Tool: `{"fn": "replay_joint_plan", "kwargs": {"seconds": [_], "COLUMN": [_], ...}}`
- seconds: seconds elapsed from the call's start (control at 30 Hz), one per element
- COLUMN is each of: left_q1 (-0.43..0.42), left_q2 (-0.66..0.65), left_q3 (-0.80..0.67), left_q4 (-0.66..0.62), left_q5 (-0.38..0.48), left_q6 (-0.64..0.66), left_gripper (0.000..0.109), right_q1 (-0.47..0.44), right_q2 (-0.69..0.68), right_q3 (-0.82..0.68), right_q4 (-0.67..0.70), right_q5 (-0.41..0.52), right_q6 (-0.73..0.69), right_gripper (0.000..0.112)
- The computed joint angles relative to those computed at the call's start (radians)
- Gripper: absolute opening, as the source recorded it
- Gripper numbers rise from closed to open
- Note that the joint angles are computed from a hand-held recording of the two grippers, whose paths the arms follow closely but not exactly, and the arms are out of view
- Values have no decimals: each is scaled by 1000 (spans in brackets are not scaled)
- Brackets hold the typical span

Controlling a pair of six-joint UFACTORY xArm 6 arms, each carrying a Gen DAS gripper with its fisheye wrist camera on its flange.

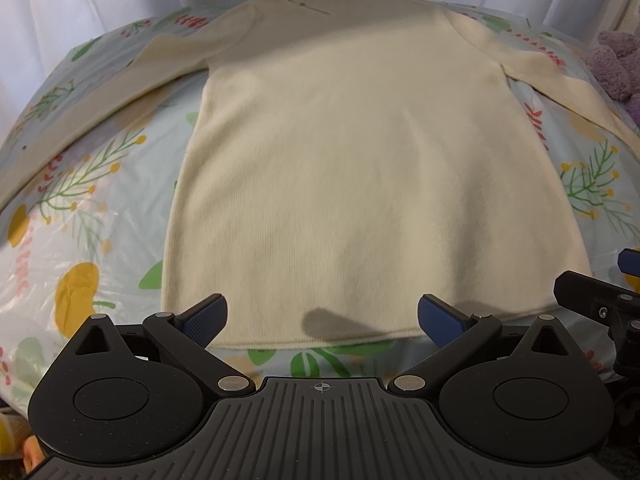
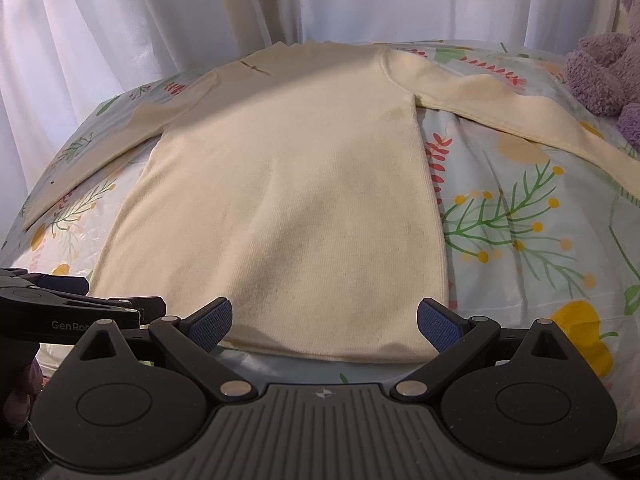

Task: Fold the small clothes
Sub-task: 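Reach the right tool to the sweater sleeve and close on it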

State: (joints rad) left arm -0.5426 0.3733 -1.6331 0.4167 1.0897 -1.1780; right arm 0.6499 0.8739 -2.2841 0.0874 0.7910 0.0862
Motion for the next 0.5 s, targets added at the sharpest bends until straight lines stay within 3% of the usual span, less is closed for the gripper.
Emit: {"fn": "replay_joint_plan", "kwargs": {"seconds": [0.13,0.2,0.27,0.33,0.4,0.5], "left_q1": [6,12,19,29,41,57], "left_q2": [7,9,12,14,21,51], "left_q3": [-5,-5,-5,-2,-6,-38], "left_q4": [-20,-30,-36,-33,-25,-2], "left_q5": [-2,-14,-30,-58,-84,-102], "left_q6": [6,11,10,0,-10,-26], "left_gripper": [103,103,103,103,103,103], "right_q1": [-7,-15,-28,-35,-50,-126], "right_q2": [7,-8,-42,-82,-59,40], "right_q3": [-7,31,117,233,237,101], "right_q4": [52,115,223,411,513,369], "right_q5": [-7,-54,-175,-374,-540,-553], "right_q6": [-34,-71,-126,-257,-313,-102], "right_gripper": [99,99,99,99,99,99]}}
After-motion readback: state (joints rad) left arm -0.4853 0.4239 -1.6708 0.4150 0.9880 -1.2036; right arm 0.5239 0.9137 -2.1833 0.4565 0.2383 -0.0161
